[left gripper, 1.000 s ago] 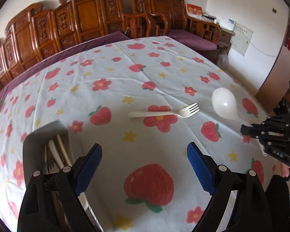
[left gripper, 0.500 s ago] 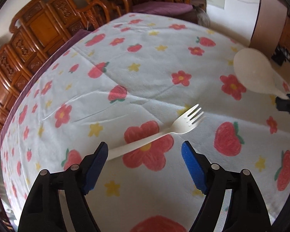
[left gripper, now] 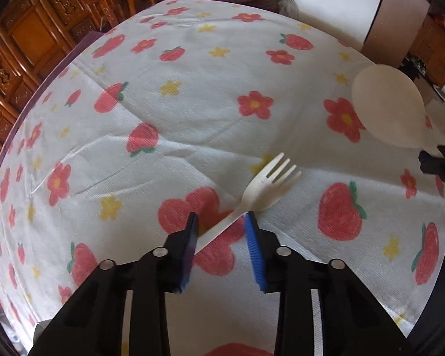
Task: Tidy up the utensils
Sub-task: 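Close the left tool on the white plastic fork handle while the right tool holds the spoon, then carry the white fork over the tray and lower it in with the left tool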
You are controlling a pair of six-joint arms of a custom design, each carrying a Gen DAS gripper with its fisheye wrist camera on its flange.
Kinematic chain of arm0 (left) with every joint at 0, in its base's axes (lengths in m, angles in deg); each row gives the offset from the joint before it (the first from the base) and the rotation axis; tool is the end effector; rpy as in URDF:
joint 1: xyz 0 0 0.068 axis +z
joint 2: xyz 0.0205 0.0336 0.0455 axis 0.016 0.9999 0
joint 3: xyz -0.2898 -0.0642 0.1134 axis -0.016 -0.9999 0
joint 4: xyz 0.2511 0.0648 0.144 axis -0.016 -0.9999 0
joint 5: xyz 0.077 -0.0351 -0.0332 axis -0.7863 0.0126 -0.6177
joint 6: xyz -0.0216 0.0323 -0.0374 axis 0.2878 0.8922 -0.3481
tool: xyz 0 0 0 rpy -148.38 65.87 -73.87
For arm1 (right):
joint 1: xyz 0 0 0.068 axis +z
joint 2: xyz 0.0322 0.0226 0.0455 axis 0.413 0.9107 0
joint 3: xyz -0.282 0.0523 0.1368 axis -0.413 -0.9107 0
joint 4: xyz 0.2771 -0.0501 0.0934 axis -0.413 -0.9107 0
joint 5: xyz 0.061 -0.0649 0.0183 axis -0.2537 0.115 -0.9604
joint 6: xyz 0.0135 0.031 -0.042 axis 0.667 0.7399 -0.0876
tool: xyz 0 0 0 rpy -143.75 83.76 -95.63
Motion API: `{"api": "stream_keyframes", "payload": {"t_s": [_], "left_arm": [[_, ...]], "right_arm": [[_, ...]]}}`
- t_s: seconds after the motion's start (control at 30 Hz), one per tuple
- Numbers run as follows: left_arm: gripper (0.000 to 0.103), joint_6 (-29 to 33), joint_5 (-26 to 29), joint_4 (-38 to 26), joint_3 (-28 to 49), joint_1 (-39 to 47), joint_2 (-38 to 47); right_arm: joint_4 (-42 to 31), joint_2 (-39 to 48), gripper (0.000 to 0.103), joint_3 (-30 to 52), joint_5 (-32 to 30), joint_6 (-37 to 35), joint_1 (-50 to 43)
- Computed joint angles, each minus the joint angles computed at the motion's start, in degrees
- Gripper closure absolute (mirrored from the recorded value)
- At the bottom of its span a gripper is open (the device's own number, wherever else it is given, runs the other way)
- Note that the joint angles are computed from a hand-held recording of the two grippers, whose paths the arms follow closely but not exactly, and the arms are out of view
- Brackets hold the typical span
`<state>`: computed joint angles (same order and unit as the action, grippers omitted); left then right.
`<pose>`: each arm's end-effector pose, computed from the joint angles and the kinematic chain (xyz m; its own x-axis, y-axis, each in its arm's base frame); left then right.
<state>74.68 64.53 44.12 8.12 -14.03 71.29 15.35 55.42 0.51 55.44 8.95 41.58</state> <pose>0.3013 -0.0809 0.1616 -0.8331 0.4496 -0.3222 0.4563 0.8878 0.0589 0.2540 0.0889 0.1612 -0.7008 -0.3938 -0.5949 -0.5663 0.8141 0.1282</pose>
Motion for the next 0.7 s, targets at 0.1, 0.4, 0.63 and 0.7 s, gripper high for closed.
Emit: {"api": "stream_keyframes", "payload": {"t_s": [0.1,0.4,0.63,0.7], "left_arm": [[0.097,-0.70,0.74,-1.66,-0.41,-0.64,-0.81],[0.098,-5.85,-3.29,-2.58,-4.59,-2.22,-6.34],[0.098,-10.63,-6.17,-6.08,-7.27,-1.84,-14.88],[0.098,-11.56,-6.97,-8.13,-7.88,-1.75,-18.46]], "right_arm": [[-0.13,-0.24,0.098,-0.01,0.02,-0.16,0.17],[-0.97,-2.34,0.098,0.18,0.12,-0.01,1.95],[-2.61,-5.44,0.098,0.63,0.80,1.19,4.83],[-3.02,-6.53,0.098,0.71,1.39,1.79,6.43]]}}
